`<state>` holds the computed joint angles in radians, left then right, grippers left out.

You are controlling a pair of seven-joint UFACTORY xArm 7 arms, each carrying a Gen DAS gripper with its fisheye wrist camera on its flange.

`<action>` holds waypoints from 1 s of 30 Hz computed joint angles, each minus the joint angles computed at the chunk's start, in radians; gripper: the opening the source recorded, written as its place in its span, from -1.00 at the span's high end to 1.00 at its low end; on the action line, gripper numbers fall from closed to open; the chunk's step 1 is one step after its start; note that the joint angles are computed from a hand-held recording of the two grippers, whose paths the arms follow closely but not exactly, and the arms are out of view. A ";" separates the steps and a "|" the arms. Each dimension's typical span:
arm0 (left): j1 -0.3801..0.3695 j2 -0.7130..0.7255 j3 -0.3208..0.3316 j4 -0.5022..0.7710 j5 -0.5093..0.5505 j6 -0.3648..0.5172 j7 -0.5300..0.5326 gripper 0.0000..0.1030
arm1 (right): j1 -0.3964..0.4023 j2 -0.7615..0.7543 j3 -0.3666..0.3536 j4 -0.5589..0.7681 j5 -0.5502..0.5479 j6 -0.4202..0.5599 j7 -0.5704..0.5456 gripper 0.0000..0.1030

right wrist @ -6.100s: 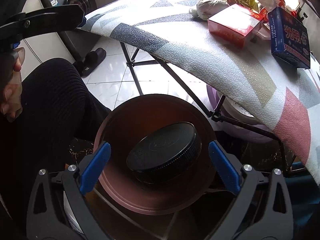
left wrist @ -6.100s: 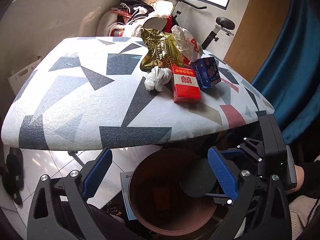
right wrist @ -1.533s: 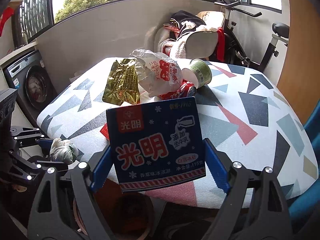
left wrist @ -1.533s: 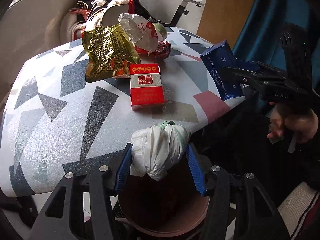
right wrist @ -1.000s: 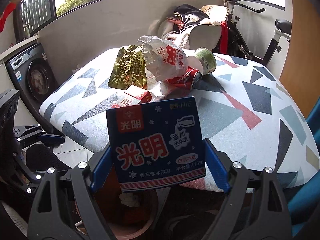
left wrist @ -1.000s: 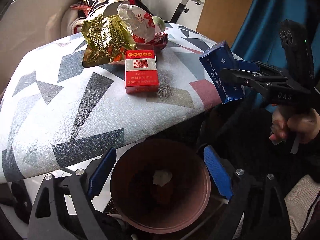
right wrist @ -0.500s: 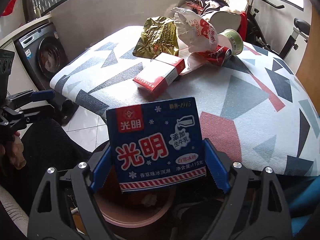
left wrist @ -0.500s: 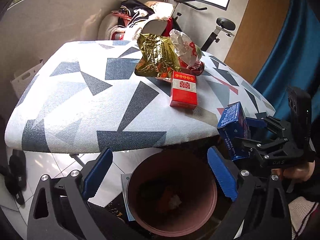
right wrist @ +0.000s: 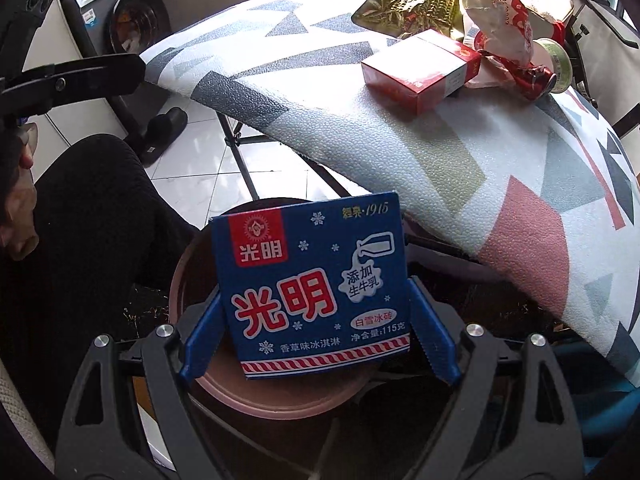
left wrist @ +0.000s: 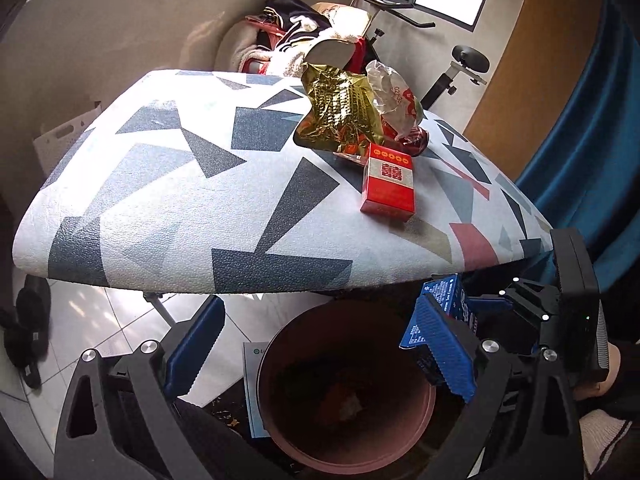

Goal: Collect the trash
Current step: 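Lower the blue box over the pink bin and open the right tool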

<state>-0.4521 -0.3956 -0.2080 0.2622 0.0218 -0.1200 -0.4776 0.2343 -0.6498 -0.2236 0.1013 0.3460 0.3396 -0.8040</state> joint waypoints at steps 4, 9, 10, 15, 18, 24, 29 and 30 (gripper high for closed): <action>-0.007 0.005 0.009 0.002 -0.001 0.002 -0.001 -0.82 | 0.000 0.033 0.009 0.012 -0.001 0.009 0.007 -0.63; -0.011 0.014 0.011 0.008 0.000 0.008 0.003 -0.82 | 0.004 0.078 0.012 0.033 0.014 0.011 0.013 -0.62; -0.014 0.016 0.016 0.010 0.000 0.010 0.004 -0.82 | 0.003 0.085 0.012 0.036 0.016 0.013 0.012 -0.60; -0.024 0.019 0.027 0.012 -0.005 0.016 0.007 -0.82 | 0.013 0.121 0.019 0.051 0.038 -0.004 0.007 -0.63; -0.022 0.020 0.024 0.014 -0.007 0.020 0.008 -0.82 | 0.001 0.100 0.026 0.041 0.037 -0.003 0.010 -0.81; -0.020 0.017 0.022 0.013 -0.009 0.021 0.009 -0.82 | -0.026 0.060 0.001 0.036 0.041 -0.015 0.018 -0.89; -0.008 0.018 0.011 0.016 -0.009 0.022 0.007 -0.82 | -0.037 0.043 -0.036 0.044 0.060 -0.045 0.027 -0.89; -0.005 0.020 0.011 0.020 -0.009 0.026 0.007 -0.82 | -0.040 0.043 -0.044 0.049 0.066 -0.057 0.030 -0.89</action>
<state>-0.4573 -0.3752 -0.1975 0.2819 0.0131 -0.0942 -0.4709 0.1941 -0.6066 -0.2680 0.1505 0.4116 0.2822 -0.7736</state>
